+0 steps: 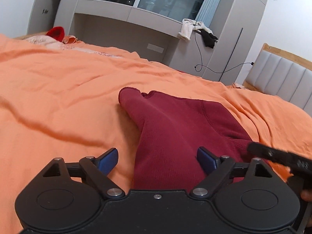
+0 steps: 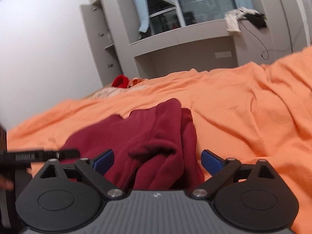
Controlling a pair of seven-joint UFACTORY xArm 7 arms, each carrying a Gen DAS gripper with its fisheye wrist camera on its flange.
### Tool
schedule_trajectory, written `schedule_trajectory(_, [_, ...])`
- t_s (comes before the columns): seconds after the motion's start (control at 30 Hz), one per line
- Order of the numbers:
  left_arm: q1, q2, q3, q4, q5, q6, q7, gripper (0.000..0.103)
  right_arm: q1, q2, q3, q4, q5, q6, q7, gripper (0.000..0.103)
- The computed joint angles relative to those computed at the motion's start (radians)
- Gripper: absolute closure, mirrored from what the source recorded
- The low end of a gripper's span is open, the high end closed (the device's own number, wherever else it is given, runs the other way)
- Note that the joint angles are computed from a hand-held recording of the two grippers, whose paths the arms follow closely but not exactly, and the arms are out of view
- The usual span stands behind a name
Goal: Fold small clothes
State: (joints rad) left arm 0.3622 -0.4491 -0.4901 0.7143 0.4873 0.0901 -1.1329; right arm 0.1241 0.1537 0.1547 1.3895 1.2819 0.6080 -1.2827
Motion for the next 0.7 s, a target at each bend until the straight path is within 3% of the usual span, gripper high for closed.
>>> schedule_trajectory(0.1, [0.024, -0.023, -0.031, -0.006, 0.011, 0.014, -0.026, 0.009, 0.021, -0.04, 0.002, -0.06, -0.043, -0.077, -0.065, 0.001])
schedule_trajectory(0.17, [0.078, -0.037, -0.089, -0.003, 0.039, 0.029, -0.069, 0.007, 0.039, -0.052, 0.003, -0.087, -0.082, -0.129, -0.07, 0.001])
schedule_trajectory(0.37, [0.218, -0.076, -0.244, 0.029, 0.183, 0.097, -0.208, 0.001, 0.054, -0.037, 0.0, -0.077, -0.132, -0.152, -0.008, 0.0])
schedule_trajectory(0.57, [0.193, -0.077, -0.22, 0.029, 0.244, 0.111, -0.262, 0.001, 0.052, -0.039, 0.014, -0.08, -0.137, -0.186, 0.002, 0.0])
schedule_trajectory(0.7, [0.156, -0.066, -0.192, 0.043, 0.269, 0.143, -0.288, 0.001, 0.064, -0.071, 0.021, -0.111, -0.079, -0.24, -0.035, 0.0])
